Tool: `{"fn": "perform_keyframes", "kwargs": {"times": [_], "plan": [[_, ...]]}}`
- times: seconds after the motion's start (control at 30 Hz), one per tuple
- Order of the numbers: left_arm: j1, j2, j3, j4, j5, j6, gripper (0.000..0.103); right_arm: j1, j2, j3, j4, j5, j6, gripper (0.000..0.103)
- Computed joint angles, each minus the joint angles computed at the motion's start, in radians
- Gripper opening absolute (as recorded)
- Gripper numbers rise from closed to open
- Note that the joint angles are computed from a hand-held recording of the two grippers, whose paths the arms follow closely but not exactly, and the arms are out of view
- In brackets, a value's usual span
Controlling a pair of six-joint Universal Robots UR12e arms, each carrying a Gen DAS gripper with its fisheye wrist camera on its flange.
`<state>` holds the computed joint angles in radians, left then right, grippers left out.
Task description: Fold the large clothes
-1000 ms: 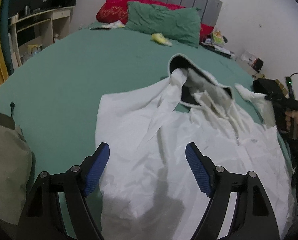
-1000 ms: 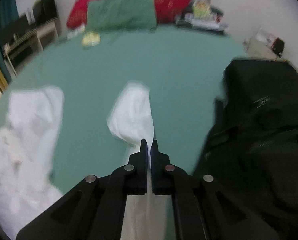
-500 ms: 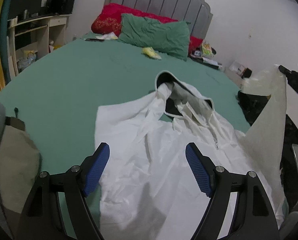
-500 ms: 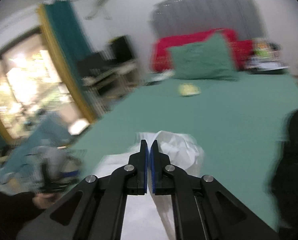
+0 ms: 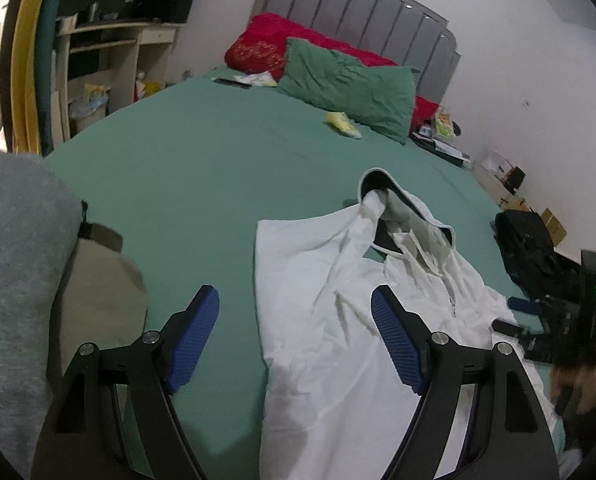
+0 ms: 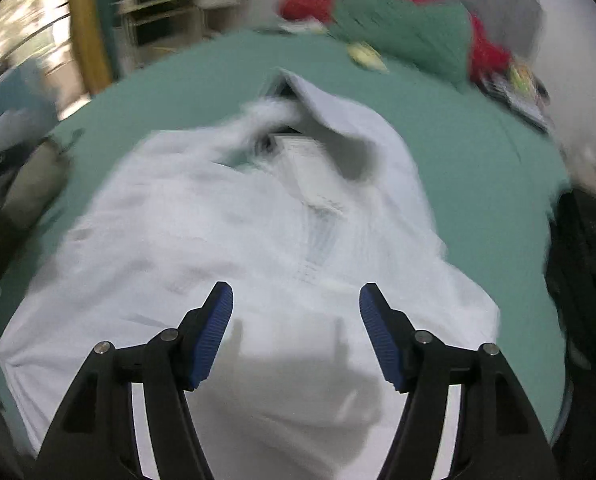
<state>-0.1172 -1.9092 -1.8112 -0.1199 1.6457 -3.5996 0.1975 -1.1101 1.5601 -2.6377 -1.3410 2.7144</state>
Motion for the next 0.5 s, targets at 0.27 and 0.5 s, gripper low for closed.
{"fn": "perform_keyframes", "kwargs": {"times": [0.27,0.5], "plan": [[0.008,0.002,0.002,-0.031,-0.012,-0.005,0.081,0.103,0.151,-0.147,0.077,-0.038,0.043,0.001],[0.017,0.010,-0.005,0.006,0.012,-0.033,0.081,0.102,0.121,-0.133,0.021,0.151,0.022,0.001]]}}
